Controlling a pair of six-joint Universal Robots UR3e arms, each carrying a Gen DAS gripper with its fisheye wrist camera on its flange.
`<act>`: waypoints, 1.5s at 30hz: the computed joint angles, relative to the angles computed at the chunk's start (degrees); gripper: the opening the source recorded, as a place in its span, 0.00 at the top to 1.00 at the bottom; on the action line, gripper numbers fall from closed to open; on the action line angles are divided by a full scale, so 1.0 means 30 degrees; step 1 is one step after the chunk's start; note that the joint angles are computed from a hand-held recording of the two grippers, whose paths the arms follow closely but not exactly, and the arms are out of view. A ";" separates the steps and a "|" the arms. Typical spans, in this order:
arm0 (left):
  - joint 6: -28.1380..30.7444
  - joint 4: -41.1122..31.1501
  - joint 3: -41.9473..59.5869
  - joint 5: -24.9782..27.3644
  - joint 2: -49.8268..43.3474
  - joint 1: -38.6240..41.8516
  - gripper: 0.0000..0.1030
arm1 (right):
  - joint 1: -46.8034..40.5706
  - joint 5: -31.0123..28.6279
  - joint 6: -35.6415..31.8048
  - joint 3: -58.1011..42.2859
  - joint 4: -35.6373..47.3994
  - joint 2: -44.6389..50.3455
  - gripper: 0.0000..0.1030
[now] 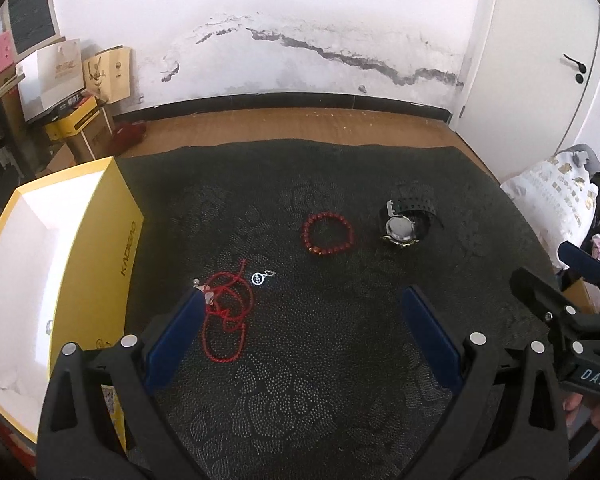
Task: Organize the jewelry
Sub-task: 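Move both tools back over the remaining jewelry on the rug, then grasp the red cord pendant with the left tool while the right tool grasps the black watch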
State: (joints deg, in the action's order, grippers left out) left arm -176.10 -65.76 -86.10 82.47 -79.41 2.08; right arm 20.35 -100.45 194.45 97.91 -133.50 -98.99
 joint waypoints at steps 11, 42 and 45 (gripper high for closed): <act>0.0530 0.1361 -0.0977 0.0201 -0.0199 0.0477 0.07 | -0.0476 0.0416 -0.0105 0.0332 -0.0339 0.0376 0.06; 0.2645 0.9016 -0.7008 0.0369 -0.3203 0.2690 0.08 | -0.2728 0.4169 -0.0411 -0.0290 0.0040 0.0883 0.06; 0.2534 0.9028 -0.6864 0.0178 -0.3271 0.2766 0.14 | -0.2987 0.4556 -0.0376 -0.0168 0.0110 0.0654 0.06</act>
